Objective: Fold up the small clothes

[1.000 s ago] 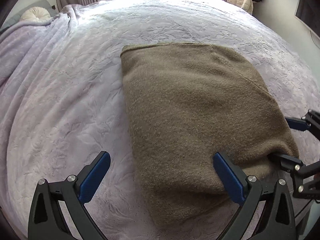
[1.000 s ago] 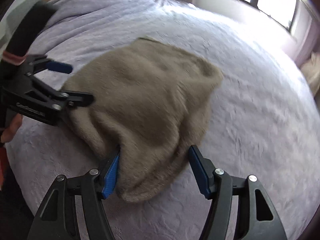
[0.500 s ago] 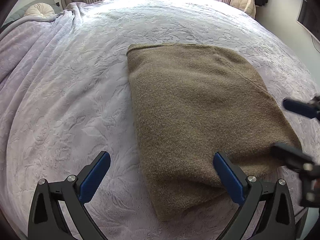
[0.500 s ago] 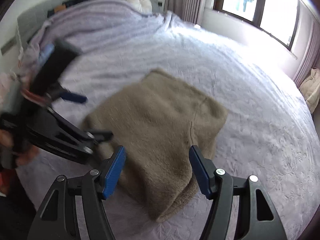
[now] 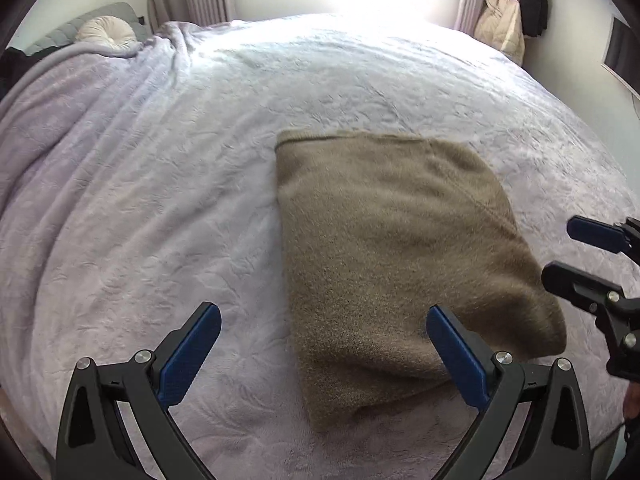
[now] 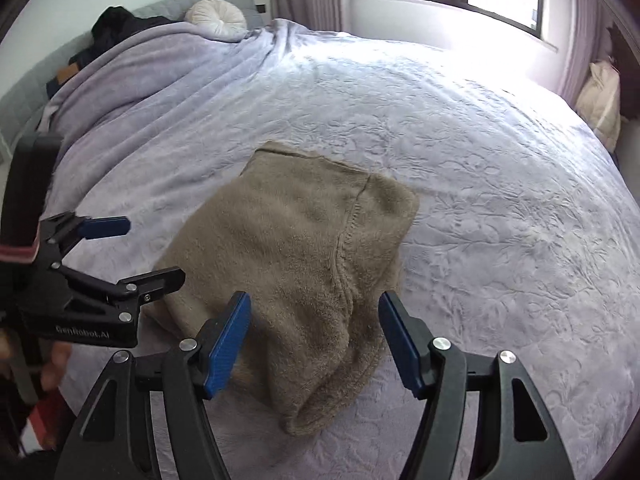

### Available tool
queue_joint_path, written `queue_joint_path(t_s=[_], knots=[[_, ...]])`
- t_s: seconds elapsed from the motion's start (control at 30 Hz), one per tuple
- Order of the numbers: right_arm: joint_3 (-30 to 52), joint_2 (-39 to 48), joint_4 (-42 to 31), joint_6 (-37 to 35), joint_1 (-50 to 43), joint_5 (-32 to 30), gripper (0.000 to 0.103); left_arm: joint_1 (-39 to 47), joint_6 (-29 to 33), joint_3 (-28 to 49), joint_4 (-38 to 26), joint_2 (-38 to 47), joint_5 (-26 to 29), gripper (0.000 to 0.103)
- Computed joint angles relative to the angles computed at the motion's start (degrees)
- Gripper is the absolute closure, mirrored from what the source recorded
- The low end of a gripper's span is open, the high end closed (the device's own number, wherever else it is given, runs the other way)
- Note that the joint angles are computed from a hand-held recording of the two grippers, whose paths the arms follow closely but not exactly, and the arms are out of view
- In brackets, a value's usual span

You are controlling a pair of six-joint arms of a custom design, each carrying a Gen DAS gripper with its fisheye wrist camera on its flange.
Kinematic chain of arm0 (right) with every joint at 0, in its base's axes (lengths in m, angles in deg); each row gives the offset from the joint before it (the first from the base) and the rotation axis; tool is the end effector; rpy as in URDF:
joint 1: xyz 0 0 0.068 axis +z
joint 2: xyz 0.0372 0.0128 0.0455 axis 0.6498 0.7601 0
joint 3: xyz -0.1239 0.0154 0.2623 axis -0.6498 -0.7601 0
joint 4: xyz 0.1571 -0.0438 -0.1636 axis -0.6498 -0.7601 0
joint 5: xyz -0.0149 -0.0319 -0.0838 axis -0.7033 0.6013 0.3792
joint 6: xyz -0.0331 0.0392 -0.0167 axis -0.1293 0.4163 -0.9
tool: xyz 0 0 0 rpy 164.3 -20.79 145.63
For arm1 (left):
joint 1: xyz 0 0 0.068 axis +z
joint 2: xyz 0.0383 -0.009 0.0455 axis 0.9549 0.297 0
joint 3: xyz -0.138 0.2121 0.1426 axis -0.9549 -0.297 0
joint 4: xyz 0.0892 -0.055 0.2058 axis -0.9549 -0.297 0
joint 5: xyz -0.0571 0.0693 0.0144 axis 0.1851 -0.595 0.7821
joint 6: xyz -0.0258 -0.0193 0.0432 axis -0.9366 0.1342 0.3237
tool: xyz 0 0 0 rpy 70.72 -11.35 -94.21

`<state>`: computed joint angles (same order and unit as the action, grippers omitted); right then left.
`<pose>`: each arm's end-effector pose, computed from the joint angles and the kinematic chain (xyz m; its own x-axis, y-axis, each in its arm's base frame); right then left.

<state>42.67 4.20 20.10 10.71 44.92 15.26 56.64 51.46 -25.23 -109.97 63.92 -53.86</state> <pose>0.2171 0.0155 0.2583 -0.8057 0.0218 -0.5919 0.0095 0.9997 0.0239 0.2937 -0.0877 0.2265 -0.7617 0.3588 -0.5395 0.4255 0.9050 0.0011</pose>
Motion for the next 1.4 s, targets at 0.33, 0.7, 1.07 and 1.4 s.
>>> queue_joint_path(t_s=[0.33,0.7,1.07,1.4], knots=[[1.2,-2.1,-7.6,15.3,13.0,15.1,0.024,-2.0,-5.9,-6.0,-0.2,-5.0,-2.5,0.000],[-4.3,-4.6,-8.4,19.0,14.2,14.6,0.024,-2.9,-8.1,-12.3,2.0,-7.6,-5.6,0.000],[-4.3,-4.8,-8.9,18.6,14.8,14.6,0.024,-3.1,-7.5,-12.1,1.1,-8.3,-5.0,0.000],[-3.1,-5.4,-10.3,18.6,15.1,15.2,0.024,-3.5,-7.1,-11.2,0.7,-9.0,-5.0,0.000]])
